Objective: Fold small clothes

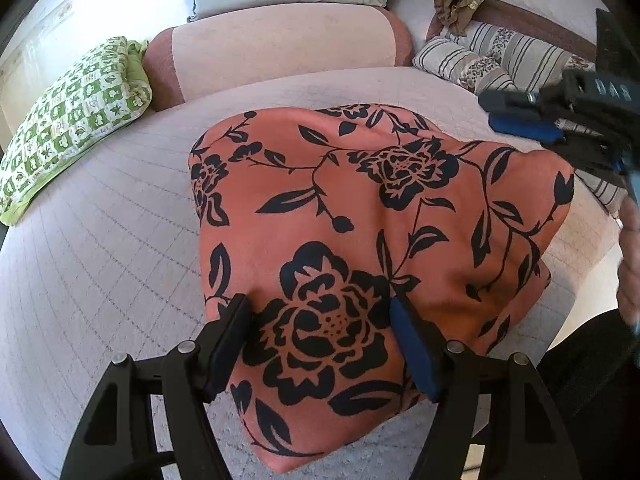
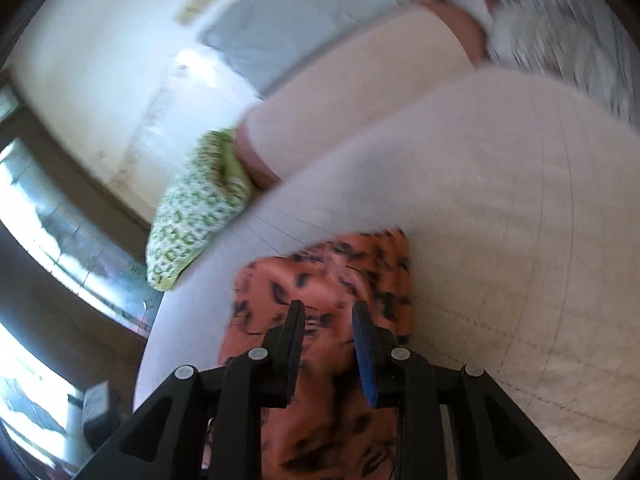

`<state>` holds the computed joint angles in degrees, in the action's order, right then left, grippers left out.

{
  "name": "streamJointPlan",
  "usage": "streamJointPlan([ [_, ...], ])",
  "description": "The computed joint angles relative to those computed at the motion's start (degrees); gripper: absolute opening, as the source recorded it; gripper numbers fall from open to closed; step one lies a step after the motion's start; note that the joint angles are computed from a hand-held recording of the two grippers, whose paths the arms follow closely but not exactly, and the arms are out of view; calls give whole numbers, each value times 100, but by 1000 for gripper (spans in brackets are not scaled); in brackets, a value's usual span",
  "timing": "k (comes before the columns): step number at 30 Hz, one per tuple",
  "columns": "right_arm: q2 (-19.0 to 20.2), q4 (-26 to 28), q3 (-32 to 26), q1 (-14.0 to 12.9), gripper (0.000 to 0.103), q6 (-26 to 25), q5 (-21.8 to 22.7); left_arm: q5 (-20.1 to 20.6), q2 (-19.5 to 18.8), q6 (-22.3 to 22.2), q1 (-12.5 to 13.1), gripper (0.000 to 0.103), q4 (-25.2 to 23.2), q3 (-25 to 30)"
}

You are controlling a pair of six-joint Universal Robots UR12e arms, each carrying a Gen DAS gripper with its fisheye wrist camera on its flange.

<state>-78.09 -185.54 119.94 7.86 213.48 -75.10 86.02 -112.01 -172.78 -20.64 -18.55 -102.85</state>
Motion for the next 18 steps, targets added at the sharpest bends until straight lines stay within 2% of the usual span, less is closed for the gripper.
streamJointPlan([
  [3,-25,516,-71,126,25,-222,67,-48,35,-34,22,72,14,-53],
  [5,-29,972,-144,246,25,-310,-124,-99,53,-43,43,72,-10,-67],
  [8,-22,1318,-120,251,24,-98,53,-148,84,-47,90,73,-42,-106],
  [14,-71,1659,8,319,25,-185,21,-320,164,-167,234,80,-48,-272],
  [18,-114,1797,91,410,25,-241,-36,-1094,178,-742,492,82,-418,-334],
])
